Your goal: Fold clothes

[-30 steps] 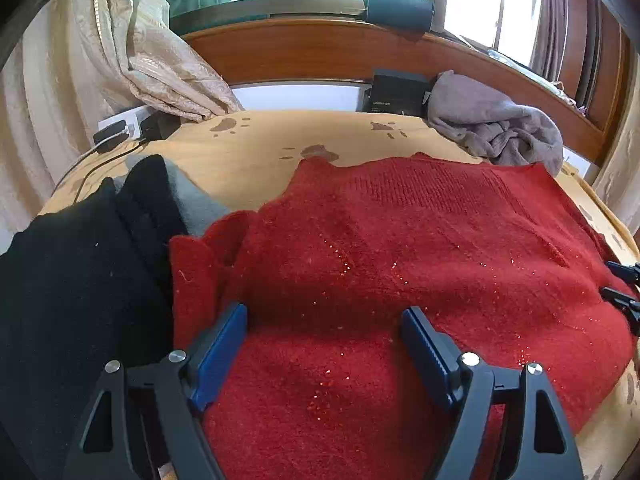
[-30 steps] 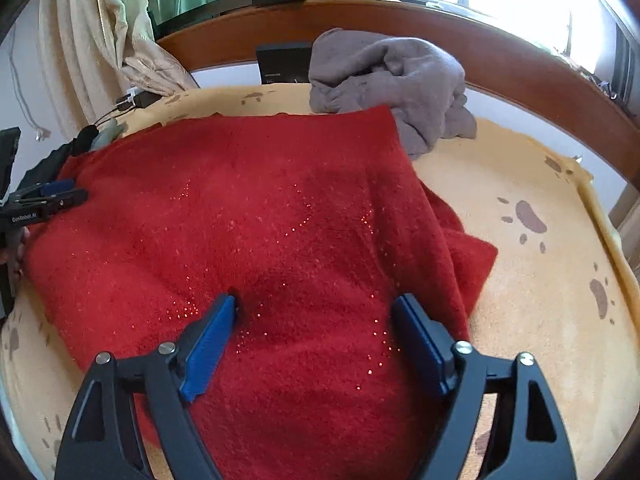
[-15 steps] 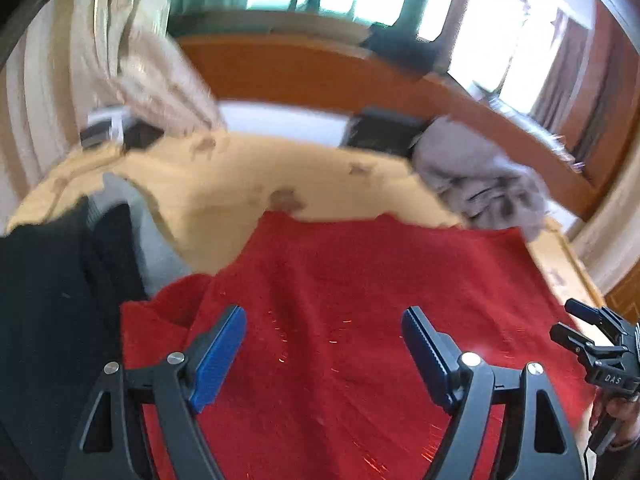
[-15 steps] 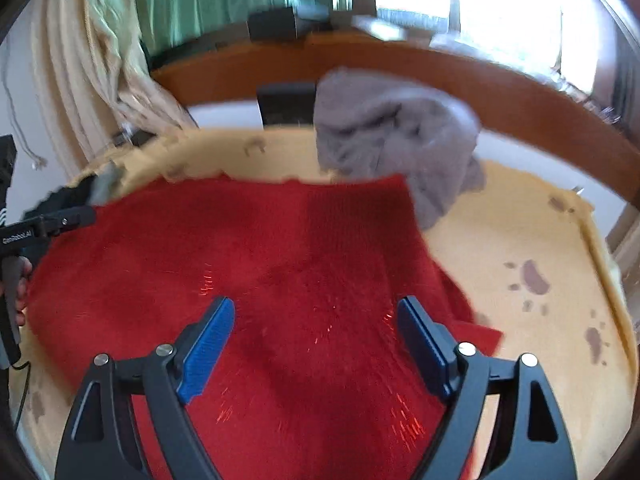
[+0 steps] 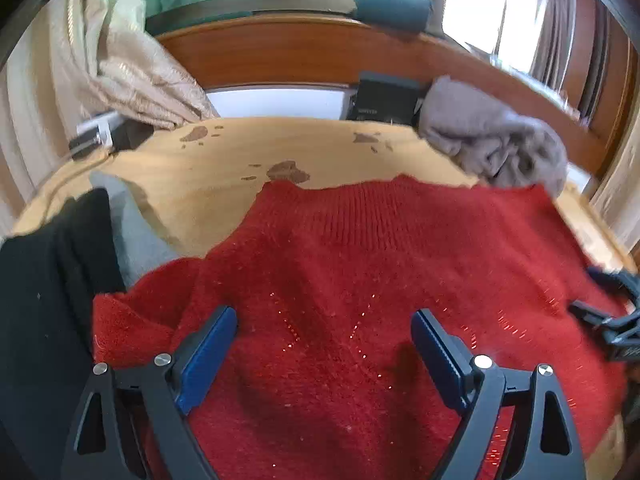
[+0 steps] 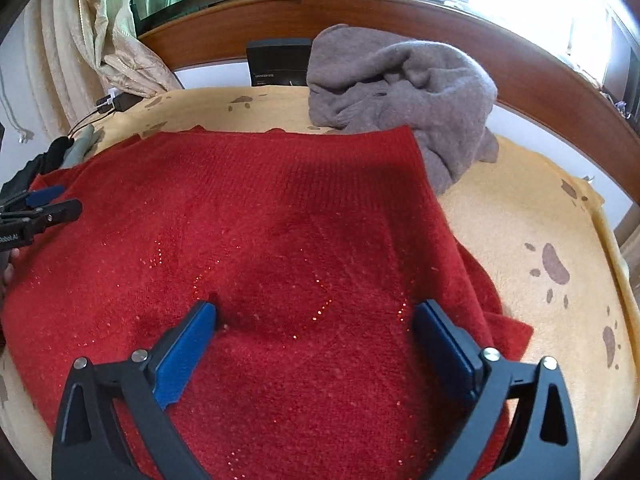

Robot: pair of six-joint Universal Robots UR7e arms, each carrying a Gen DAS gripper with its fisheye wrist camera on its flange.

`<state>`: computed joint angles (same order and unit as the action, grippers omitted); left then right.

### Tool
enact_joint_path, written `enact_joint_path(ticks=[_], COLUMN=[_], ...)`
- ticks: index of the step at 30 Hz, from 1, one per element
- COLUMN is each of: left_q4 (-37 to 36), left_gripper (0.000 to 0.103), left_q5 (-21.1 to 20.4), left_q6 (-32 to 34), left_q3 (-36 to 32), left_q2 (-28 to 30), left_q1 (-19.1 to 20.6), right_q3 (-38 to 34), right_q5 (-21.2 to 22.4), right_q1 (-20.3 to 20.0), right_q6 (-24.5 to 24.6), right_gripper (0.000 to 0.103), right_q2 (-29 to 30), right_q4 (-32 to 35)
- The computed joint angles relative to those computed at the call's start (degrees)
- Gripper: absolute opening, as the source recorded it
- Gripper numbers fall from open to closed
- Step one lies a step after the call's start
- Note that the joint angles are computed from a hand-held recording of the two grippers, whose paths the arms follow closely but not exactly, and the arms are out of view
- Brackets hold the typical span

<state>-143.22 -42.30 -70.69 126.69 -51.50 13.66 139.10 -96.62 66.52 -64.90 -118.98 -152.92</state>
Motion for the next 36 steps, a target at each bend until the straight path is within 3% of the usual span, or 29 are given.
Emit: enact_joint_path(ticks=[5, 7, 9, 11, 13, 15, 17, 20, 27, 31, 34, 36], left_q4=[-0.57, 3.63, 5.45, 3.32, 0.89, -0.87, -1.72, -3.73, -8.88, -4.22, 4.24, 4.43], left_gripper=[0.091, 0.091, 0.091, 0.091, 0.091, 0.091, 0.091, 0.091, 0.091, 0.091, 0.091, 0.091], left_q5=[-0.63, -0.73, -2.99, -6.18, -8.97, -8.11, -6.87, -6.68, -5.77, -5.49, -5.36, -6.49], left_q6=[-5.38, -6.05, -5.75, -5.36, -6.3, -7.8, -7.52, -7.55, -11.39, -16.52, -24.51, -29.16], left_q3=[3.55, 4.0, 4.74, 6.14, 7.63, 9.96, 11.17, 12.19, 15.9, 17.3, 18.47, 20.87], left_q2=[-7.01, -8.91, -9.65, -9.2, -8.26, -7.18, -7.09, -7.54, -10.86, -15.56, -20.35, -23.43], left_q1=[-4.23, -6.96, -8.98, -9.88, -9.88, -10.97, -12.45, -12.66, -14.38, -16.83, -20.13, -21.66], right_q3=[-1.37, -2.55, -3.55, -2.63, 1.24, 6.29, 7.0, 7.04, 6.76, 6.69, 6.92, 6.96], right_q5=[3.71, 7.59, 14.93, 17.41, 13.94, 9.85, 12.47, 11.25, 11.91, 11.62, 11.65, 11.68], right_q1=[-1.84, -3.35, -7.59, -10.47, -11.89, -14.49, -18.26, -18.37, -18.88, -18.51, -18.59, -18.63], right_q6=[1.15, 3.23, 0.64, -4.07, -11.1, -18.82, -22.29, -19.28, -19.83, -19.33, -19.33, -19.34], right_gripper=[0.101, 0.101, 0.101, 0.102, 0.102, 0.102, 0.102, 0.102, 0.102, 0.102, 0.102, 0.102], right_q2=[-2.71, -7.15, -13.98, -19.48, -24.08, -27.7, -30.13, -29.11, -29.25, -28.67, -29.09, -29.18], right_q4=[5.68, 12.93, 24.34, 29.74, 27.6, 22.13, 22.67, 20.5, 21.44, 21.19, 21.3, 21.38])
